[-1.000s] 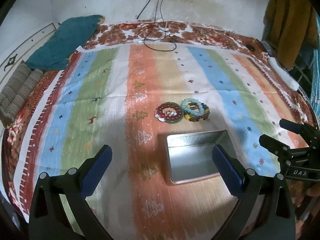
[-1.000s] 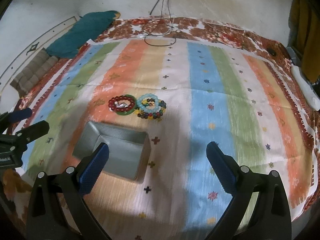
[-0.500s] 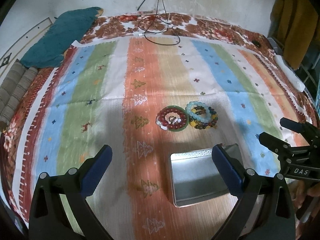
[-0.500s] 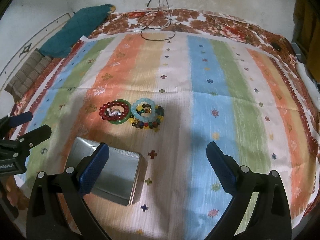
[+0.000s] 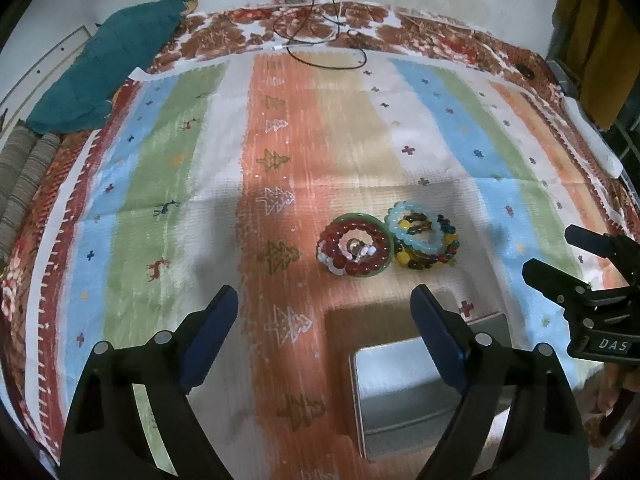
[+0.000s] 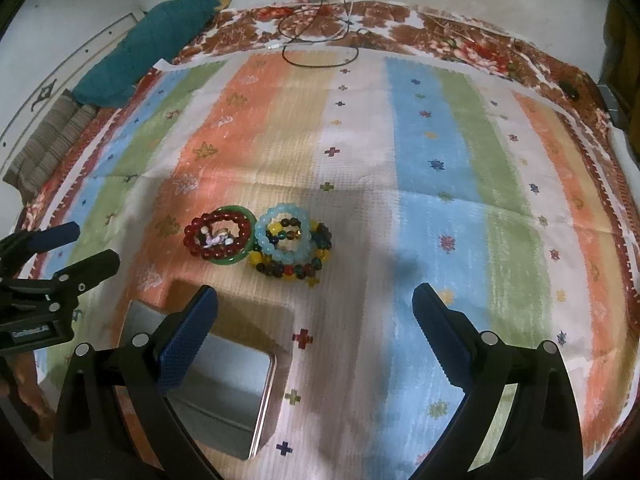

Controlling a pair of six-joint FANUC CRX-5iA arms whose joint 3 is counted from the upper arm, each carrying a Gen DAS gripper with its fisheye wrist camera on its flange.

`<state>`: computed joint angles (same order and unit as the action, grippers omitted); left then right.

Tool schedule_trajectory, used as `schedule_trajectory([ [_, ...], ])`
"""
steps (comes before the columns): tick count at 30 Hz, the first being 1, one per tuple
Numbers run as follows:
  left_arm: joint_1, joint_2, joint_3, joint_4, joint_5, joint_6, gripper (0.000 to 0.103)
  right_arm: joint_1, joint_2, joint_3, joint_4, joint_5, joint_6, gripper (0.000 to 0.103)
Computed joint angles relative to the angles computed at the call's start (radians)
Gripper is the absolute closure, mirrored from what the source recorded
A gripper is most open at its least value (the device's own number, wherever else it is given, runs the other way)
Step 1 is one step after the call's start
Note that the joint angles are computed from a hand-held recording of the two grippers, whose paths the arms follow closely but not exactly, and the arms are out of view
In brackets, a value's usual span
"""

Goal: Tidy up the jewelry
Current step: 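Close the left gripper on the red bead bracelet while the right gripper grasps the light blue bead bracelet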

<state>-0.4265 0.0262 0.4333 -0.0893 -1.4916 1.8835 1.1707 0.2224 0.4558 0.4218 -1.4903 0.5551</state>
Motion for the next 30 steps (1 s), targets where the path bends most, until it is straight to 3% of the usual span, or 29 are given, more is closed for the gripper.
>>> schedule_trajectory([
  [6,0.019,0.033,0.008,0.012,-0.006,-0.019,0.022,-0.029,0.041,0.049,-0.04,-0.009,0.056,0.005],
  [9,0.027,0.046,0.013,0.019,-0.003,-0.026,0.024,-0.042,0.06,0.069,-0.053,-0.013,0.078,0.015],
  [30,0.064,0.16,0.047,0.06,-0.032,-0.089,0.038,-0.126,0.176,0.169,-0.129,-0.04,0.165,0.028],
])
